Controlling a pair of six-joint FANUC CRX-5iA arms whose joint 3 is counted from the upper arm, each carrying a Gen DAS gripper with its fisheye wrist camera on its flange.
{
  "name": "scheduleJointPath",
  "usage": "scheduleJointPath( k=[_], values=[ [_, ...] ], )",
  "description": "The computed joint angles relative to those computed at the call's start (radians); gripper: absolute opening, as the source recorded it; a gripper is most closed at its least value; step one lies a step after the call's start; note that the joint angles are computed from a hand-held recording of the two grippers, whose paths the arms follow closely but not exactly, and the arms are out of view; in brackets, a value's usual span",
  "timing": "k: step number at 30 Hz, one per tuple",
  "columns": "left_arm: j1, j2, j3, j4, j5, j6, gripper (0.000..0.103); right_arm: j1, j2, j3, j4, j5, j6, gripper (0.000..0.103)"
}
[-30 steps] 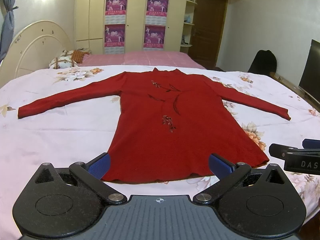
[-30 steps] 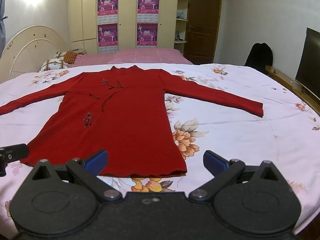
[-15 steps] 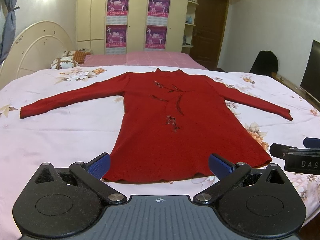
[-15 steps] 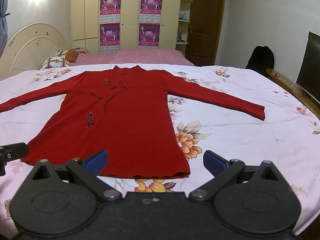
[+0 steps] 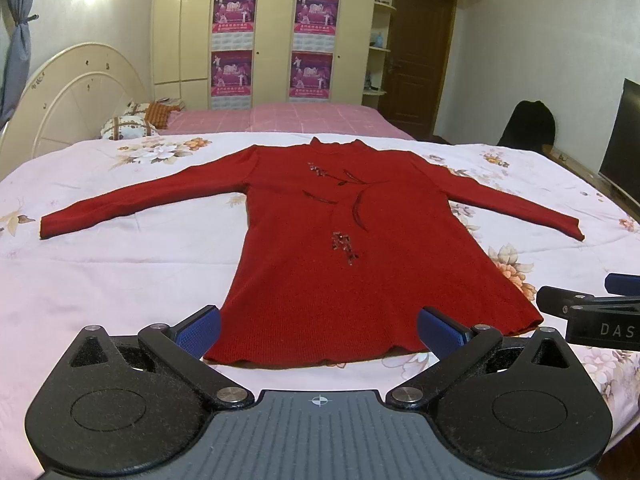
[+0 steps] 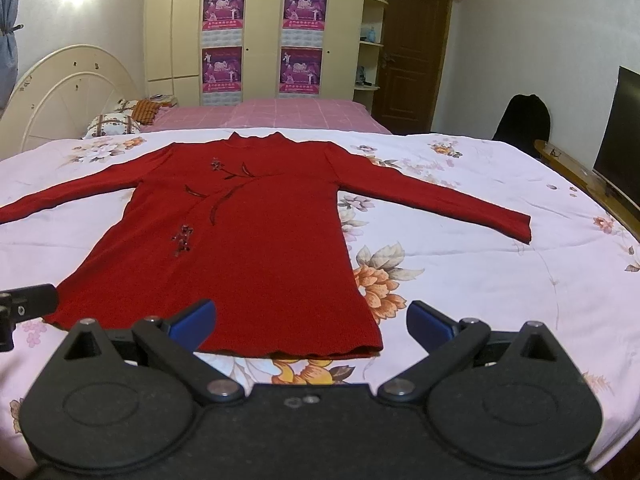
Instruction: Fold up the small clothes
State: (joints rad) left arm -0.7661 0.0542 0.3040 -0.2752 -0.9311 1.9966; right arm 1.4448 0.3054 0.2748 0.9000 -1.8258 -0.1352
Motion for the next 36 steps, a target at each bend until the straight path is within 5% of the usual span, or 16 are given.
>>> scheduleJointPath(
  k=[36],
  values=[
    [0.003,0.007,0.013,0.005,-0.022,-0.008,0.103,-0.010,-0.002,-0.001,-0.007,0.015,0.003,0.102]
  ],
)
